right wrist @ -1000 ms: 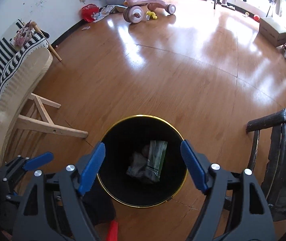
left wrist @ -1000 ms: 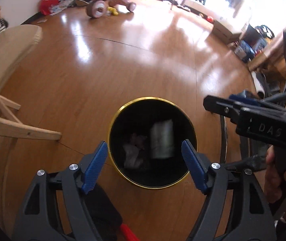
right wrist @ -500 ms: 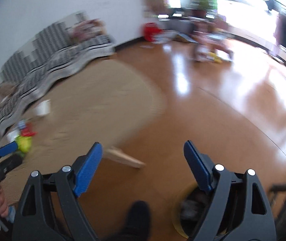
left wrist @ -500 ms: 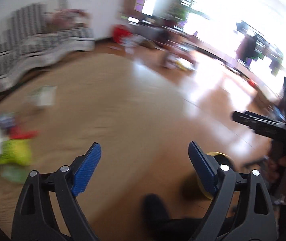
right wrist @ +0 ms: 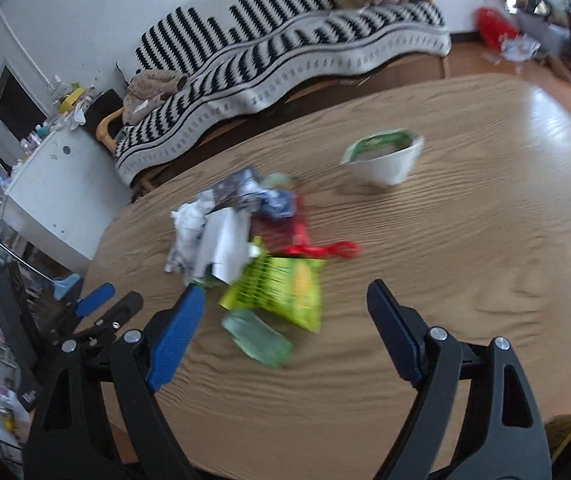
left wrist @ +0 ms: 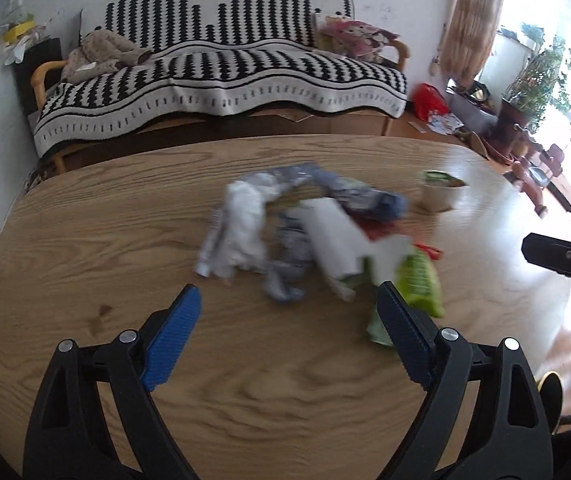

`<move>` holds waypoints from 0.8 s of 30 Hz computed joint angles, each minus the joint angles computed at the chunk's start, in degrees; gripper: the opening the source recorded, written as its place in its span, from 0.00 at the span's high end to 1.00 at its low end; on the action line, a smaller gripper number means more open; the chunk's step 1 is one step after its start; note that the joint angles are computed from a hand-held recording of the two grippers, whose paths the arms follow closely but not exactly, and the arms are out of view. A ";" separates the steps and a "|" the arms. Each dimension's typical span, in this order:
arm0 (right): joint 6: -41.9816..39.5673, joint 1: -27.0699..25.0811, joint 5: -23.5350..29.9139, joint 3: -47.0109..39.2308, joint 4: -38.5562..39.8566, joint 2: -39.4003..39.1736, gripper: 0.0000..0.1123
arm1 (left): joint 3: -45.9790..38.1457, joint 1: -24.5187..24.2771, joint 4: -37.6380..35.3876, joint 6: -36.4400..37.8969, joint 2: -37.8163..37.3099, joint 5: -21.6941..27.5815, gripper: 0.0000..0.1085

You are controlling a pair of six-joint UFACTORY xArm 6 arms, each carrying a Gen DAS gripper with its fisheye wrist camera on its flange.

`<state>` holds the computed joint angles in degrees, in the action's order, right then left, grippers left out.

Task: Collect trash
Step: 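Swing both open tools back toward the table, then grasp the yellow-green popcorn bag with the right tool while the left tool grasps the white tissue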

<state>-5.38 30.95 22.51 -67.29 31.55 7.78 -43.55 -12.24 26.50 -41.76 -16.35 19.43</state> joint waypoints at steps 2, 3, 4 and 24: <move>2.22 0.56 0.42 -3.32 -1.49 3.97 0.28 | -0.63 3.10 -0.12 2.27 2.34 -2.05 0.20; 4.05 0.67 1.00 -4.84 -3.44 5.88 0.28 | -1.24 4.21 -0.40 3.18 3.73 -2.75 0.20; 5.10 0.80 1.43 -6.14 -4.72 7.47 0.28 | -0.77 4.92 0.07 2.83 3.82 -3.31 0.20; 7.63 1.57 5.21 -15.32 -9.25 18.39 0.28 | -11.72 7.88 -6.43 6.62 21.60 -10.32 0.28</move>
